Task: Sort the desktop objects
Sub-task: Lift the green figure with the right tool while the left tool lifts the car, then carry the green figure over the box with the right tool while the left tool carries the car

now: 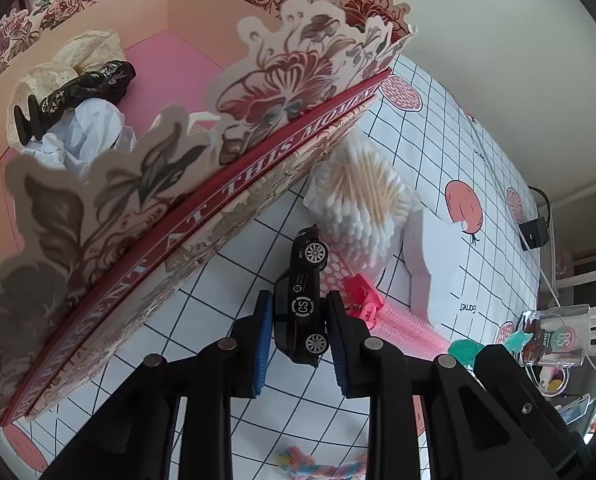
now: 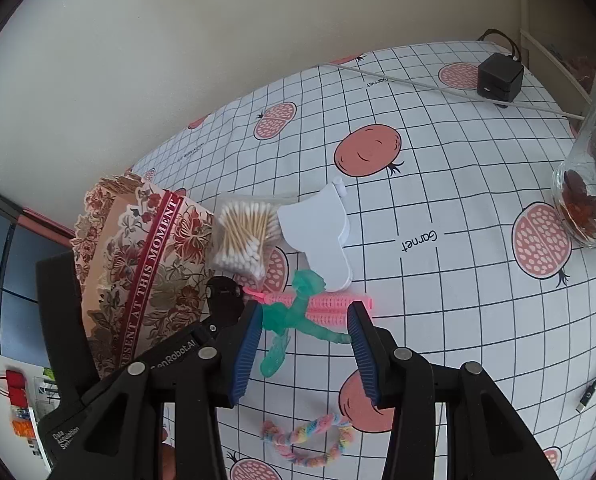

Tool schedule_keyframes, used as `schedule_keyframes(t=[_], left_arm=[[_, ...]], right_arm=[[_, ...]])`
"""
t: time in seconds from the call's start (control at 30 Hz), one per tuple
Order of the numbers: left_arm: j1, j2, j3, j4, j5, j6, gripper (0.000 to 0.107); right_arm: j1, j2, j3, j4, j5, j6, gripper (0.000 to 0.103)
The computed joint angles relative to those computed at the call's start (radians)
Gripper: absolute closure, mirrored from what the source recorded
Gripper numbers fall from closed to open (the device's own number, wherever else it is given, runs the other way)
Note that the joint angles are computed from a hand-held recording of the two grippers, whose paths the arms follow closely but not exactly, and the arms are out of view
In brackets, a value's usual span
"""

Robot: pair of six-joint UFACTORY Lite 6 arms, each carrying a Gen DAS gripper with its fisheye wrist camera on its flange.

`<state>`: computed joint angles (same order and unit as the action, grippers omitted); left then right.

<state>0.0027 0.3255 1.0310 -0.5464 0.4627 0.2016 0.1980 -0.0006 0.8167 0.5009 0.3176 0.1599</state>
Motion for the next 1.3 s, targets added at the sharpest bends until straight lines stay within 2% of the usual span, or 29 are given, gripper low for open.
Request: schedule_keyframes(t=[0.1, 0.57, 0.87, 1.1, 1.3], left_arm=[[0.006, -0.032, 0.003, -0.023, 0.017, 0.032, 0.080], [0.064, -0.208, 0.061, -0.146, 0.099, 0.150, 0.080], [0.188, -0.356, 0.095, -0.240, 0.194, 0.253, 0.080], [0.305, -0.392, 0.136, -0.310, 0.258, 0.339, 0.080], [0.398, -0.363, 0.167, -0.349, 0.287, 0.390, 0.080]], right_arm=[[0.006, -0.017, 0.008, 0.009, -0.002, 0.006, 0.056], [0.053, -0.173, 0.073, -0.276, 0.007, 0.325, 0.056], [0.081, -0.305, 0.098, -0.396, 0.006, 0.468, 0.056], [0.139, -0.353, 0.134, -0.574, 0.016, 0.658, 0.056], [0.216, -0.321, 0.184, -0.739, 0.021, 0.827, 0.056]])
